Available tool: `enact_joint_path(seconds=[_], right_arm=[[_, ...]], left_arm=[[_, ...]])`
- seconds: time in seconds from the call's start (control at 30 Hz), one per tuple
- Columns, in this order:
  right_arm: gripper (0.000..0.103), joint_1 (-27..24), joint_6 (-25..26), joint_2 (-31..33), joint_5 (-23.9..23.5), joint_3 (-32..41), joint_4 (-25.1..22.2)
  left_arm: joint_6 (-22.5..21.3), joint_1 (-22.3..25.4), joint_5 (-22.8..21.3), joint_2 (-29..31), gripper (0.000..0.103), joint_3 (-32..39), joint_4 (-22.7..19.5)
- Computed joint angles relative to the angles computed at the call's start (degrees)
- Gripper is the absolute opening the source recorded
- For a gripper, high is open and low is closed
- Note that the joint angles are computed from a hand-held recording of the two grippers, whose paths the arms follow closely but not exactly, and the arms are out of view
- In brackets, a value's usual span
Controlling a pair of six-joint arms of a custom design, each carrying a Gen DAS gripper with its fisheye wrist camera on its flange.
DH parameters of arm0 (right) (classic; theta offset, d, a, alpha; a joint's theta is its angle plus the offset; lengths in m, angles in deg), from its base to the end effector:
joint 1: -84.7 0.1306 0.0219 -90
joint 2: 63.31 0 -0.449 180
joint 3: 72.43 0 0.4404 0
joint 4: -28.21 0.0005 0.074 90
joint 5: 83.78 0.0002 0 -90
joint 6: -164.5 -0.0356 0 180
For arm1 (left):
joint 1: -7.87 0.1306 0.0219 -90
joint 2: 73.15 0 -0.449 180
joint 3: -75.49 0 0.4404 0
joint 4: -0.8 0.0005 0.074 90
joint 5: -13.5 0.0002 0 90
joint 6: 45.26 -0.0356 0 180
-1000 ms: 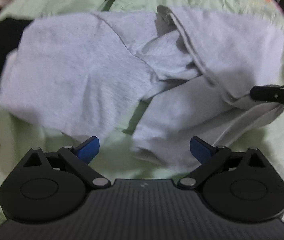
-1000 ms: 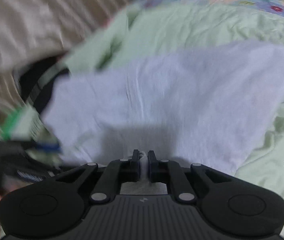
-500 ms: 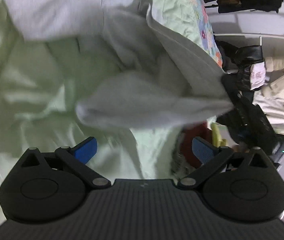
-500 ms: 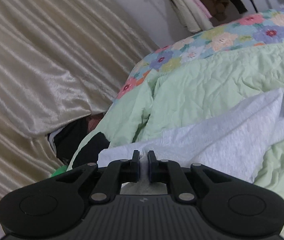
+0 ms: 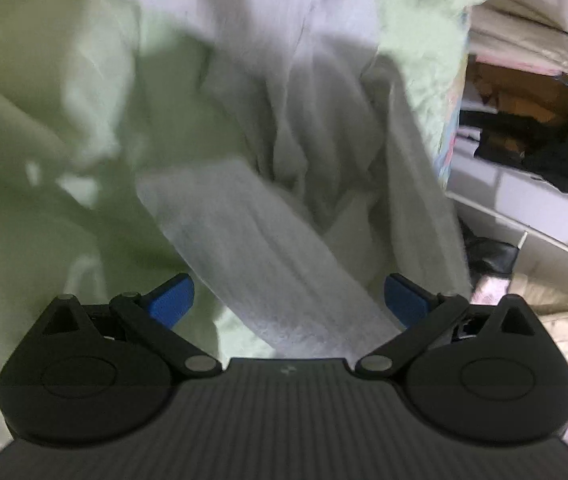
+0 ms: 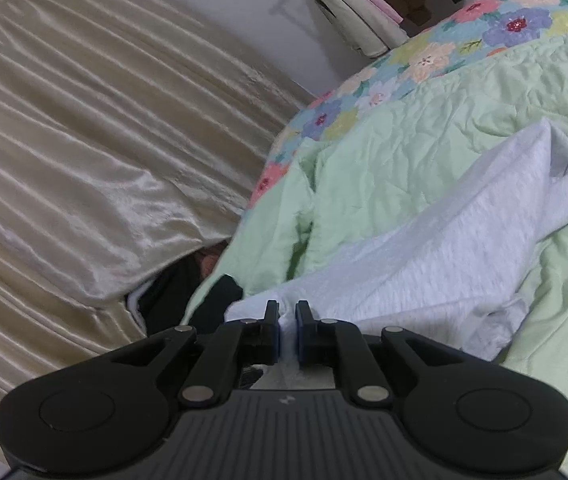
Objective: Fold large clothes
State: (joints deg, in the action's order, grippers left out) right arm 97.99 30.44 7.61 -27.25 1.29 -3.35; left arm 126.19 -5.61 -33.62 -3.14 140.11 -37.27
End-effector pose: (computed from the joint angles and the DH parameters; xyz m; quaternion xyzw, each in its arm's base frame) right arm 0.3905 0.1119 0.5264 0.0772 0.8335 0.4515 0.3090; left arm 0.3632 -0.1125 0.4422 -0.3582 0.7897 -0.4980 0.0012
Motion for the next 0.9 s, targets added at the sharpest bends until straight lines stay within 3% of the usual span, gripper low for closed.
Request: enact_joint_path(seconds=[0.03,0.07,0.13,0.2,0.27,0.37,0.43,0.47,0.5,0.57,0.6,0.63,0.67,0.7,0.83,0.9], right_arm=[[0.009,-0.19,-0.36,-0.12,-0.51,-0.31,0.61],[0.009,-0.46,-0.52,-0.13,-1.00,-0.52,1.00],[0.009,-1.27,0.15,0.46,-1.91,-0.37,0.78],[0.009,-2.31,1.50,1.66,-2.18,0.21,-0.09],[0.009,-3.46,3.97,4.77,-2.29,3.21,-1.00],[0.009,-4.99,7.73,10.14,-2.45,9.20,-1.87],[0.009,-5.41,7.24,13.54,-0.52,13.69,1.98],[0.009,-5.43,6.56,14.70,1.84,15.43,5.23],[0.009,-5.42,6.67,15.90,4.00,17.15,8.09],[0.014,-5.30,9.08,18.12,8.03,20.24,12.17],[0.028,-5.09,10.15,18.84,11.05,21.51,11.83],[0.038,-4.95,11.21,19.20,13.22,22.49,9.59],[0.062,-4.93,11.78,19.12,14.77,22.86,6.45],[0.068,-4.90,12.27,19.08,16.34,23.26,3.37],[0.073,-4.60,17.57,15.79,18.67,19.85,-11.71],[0.073,-5.35,17.44,14.03,14.59,16.42,-17.67]], left_arm=[[-1.37,-0.38,-1.10,0.53,0.044,0.52,-0.28],[-5.73,-0.79,-2.96,2.00,0.028,2.64,-3.45],[-11.69,-1.31,-5.70,4.77,0.021,6.03,-7.45],[-21.84,-1.07,-11.40,10.27,0.014,14.10,-14.34],[-27.05,-0.80,-14.78,13.59,0.014,19.54,-17.91],[-37.14,-0.49,-22.65,23.03,0.013,36.56,-24.43],[-41.08,-0.61,-26.95,27.30,0.013,45.40,-24.22],[-47.24,-0.84,-29.02,30.34,0.015,51.57,-22.79],[-50.56,-1.70,-35.66,32.42,0.018,56.07,-23.30],[-55.36,-2.99,-47.65,35.02,0.057,61.65,-22.61],[-56.92,-3.05,-51.44,34.95,0.090,61.49,-20.63],[-57.64,-2.91,-53.81,34.58,0.103,60.76,-19.39],[-58.25,-2.69,-55.03,33.64,0.103,58.99,-17.87],[-59.03,-2.21,-54.92,31.96,0.103,55.75,-16.06],[-62.87,-0.79,-49.64,28.02,0.103,46.82,-16.08],[-69.40,-0.63,-49.45,25.33,0.103,41.02,-17.17]])
